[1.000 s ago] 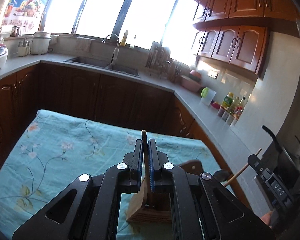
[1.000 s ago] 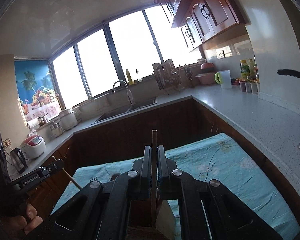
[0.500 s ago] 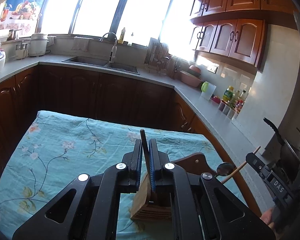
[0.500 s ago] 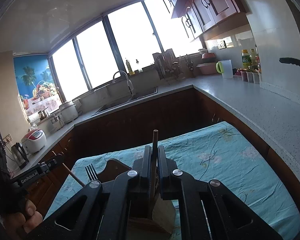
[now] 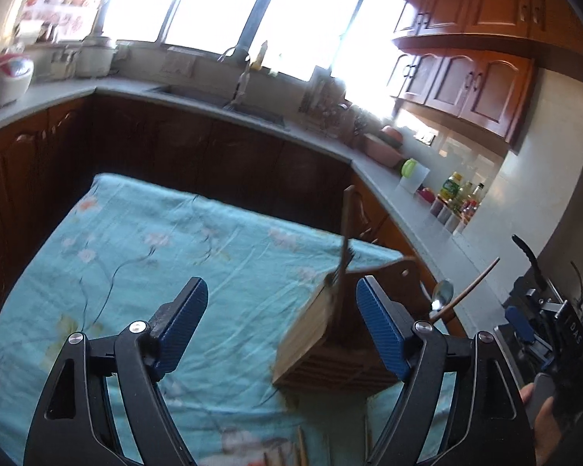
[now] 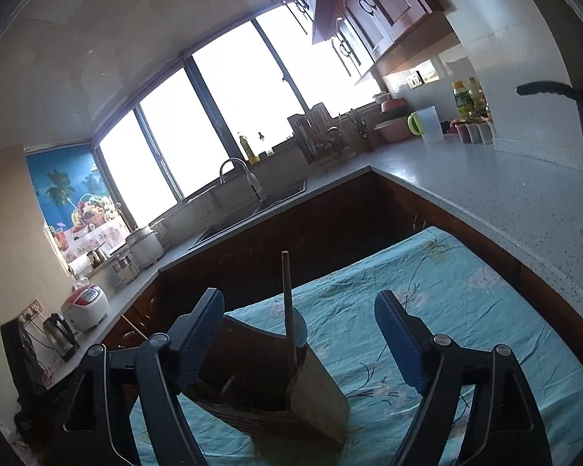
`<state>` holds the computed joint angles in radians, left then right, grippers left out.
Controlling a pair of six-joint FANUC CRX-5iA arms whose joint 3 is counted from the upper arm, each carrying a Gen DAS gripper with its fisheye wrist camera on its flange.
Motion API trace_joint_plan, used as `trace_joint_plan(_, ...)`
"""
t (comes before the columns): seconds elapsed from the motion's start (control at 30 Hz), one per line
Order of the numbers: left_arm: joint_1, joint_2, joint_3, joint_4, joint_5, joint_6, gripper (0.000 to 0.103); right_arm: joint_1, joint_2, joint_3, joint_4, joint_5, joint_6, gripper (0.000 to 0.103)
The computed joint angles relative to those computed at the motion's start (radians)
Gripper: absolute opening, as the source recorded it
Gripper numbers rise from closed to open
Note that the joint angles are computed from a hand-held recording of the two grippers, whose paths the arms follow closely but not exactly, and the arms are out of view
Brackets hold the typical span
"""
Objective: Organize utensils
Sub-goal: 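Open both tools to release the chopsticks in the holder, then move both tools back over the remaining chopsticks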
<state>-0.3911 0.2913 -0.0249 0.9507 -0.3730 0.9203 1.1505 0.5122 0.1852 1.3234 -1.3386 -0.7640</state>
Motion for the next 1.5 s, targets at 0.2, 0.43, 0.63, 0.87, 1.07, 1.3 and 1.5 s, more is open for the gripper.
trace_joint_plan(0.2, 0.023, -0.09, -0.14, 0.045, 0.062, 0.038, 0.081, 0.023, -0.025, -0.041, -0.02, 0.026, -0.014, 0.082)
trace_joint_plan(0.43, -0.014, -0.217, -0.317, 0.244, 0.134, -0.205, 0.081, 0.109, 0.004, -0.033, -0.004, -0.06, -0.022, 0.082)
trace_joint_plan(0.63, -0.019, -0.328, -0.453, 0.251, 0.125, -0.31, 0.084, 0.217, 0.048, 0.002, -0.032, -0.215, -0.062, 0.088)
trace_joint_plan(0.87, -0.033, -0.429, -0.563, 0.218, 0.125, -0.332, 0.084, 0.293, 0.126, 0.114, -0.093, -0.332, 0.052, 0.089)
trace_joint_plan(1.07, -0.112, -0.505, -0.656, 0.364, 0.25, -0.489, 0.085, 0.305, 0.195, 0.211, -0.121, -0.347, 0.141, 0.09)
trace_joint_plan(1.3, -0.113, -0.524, -0.69, 0.338, 0.282, -0.491, 0.086, 0.305, 0.249, 0.293, -0.161, -0.315, 0.226, 0.09)
trace_joint_plan(1.5, -0.053, -0.506, -0.659, 0.118, 0.227, -0.334, 0.086, 0.297, 0.262, 0.321, -0.195, -0.303, 0.256, 0.09)
